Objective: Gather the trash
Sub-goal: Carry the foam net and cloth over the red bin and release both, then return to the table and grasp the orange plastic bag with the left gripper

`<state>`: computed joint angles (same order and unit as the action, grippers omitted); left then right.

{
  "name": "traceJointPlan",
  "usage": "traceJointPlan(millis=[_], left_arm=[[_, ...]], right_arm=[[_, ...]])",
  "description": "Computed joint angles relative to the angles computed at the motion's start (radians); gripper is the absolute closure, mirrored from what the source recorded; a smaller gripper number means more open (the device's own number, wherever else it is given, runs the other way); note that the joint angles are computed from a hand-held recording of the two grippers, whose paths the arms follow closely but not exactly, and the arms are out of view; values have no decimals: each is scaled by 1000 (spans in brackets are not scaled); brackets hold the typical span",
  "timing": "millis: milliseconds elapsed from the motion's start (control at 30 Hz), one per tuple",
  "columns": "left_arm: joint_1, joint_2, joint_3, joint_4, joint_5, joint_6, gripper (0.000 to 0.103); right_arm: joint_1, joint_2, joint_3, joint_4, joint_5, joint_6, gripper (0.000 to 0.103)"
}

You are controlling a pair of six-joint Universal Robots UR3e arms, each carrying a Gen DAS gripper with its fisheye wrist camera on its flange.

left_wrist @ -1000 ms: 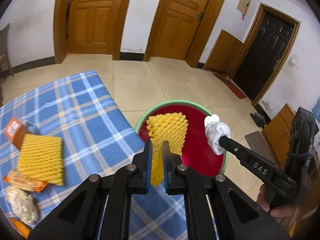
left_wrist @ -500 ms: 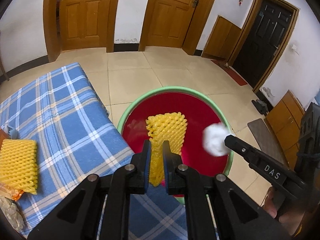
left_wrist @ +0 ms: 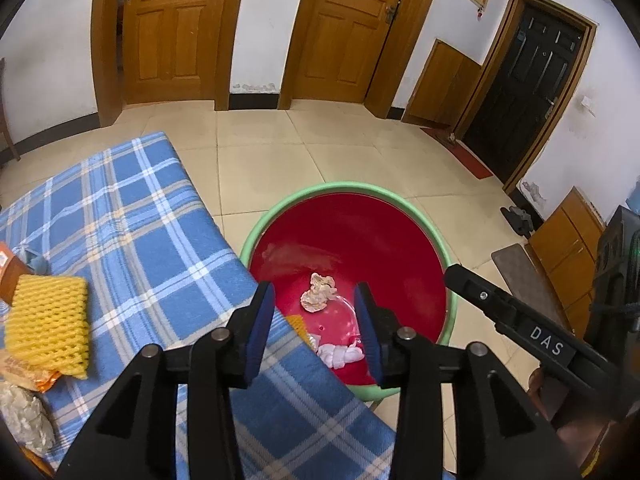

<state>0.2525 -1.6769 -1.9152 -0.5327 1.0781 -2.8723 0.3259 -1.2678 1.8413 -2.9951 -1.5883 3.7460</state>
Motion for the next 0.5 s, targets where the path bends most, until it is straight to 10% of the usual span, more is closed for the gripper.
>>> traceJointPlan(millis=[500], left_arm=[[204,277,-135,-145,-36,64,47]], right_arm=[[71,-12,-67,48,-21,-8,43]])
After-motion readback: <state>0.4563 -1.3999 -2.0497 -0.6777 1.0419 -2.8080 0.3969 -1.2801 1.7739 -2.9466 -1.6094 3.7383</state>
